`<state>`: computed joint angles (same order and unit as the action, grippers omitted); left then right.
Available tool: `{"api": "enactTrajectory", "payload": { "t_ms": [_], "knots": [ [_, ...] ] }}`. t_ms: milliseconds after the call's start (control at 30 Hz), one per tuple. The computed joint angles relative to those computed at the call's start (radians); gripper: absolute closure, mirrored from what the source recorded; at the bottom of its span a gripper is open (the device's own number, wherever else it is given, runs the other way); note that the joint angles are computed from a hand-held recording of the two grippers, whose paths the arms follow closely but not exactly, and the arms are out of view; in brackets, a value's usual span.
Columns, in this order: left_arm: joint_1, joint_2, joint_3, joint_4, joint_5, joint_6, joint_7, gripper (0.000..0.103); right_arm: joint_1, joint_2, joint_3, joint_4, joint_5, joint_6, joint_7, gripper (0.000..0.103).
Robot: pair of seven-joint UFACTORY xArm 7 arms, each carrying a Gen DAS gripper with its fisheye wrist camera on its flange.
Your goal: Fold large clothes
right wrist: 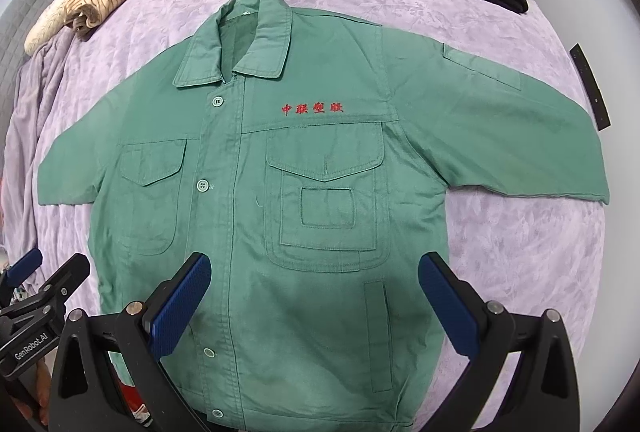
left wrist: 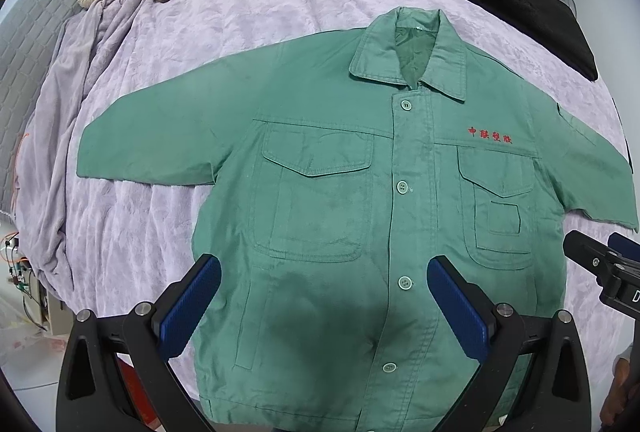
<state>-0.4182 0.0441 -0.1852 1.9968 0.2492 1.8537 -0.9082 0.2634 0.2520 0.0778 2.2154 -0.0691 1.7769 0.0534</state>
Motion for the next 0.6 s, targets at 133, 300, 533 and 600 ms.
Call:
{"api": "enactTrajectory", "payload": {
  "t_ms": [133, 300, 533, 600],
  "knots": [
    [-0.001, 0.002, 0.000, 0.002, 0.002, 0.001, 0.001, 0.000, 0.000, 0.003, -0.001, 0.009, -0.001, 0.003, 0.000, 0.000],
    [-0.010, 0.016, -0.002, 0.023, 0.007, 0.012, 0.003, 0.000, -0.005, -0.005, -0.002, -0.003, 0.004, -0.003, -0.002, 0.000],
    [-0.020, 0.027, 0.001, 0.043, 0.014, 0.022, 0.000, 0.000, -0.004, -0.006, -0.001, -0.001, 0.002, -0.004, 0.001, 0.000],
    [-0.023, 0.028, 0.002, 0.044, 0.015, 0.022, 0.000, 0.000, -0.005, -0.009, 0.000, -0.004, 0.003, -0.005, 0.001, 0.000]
  ]
}}
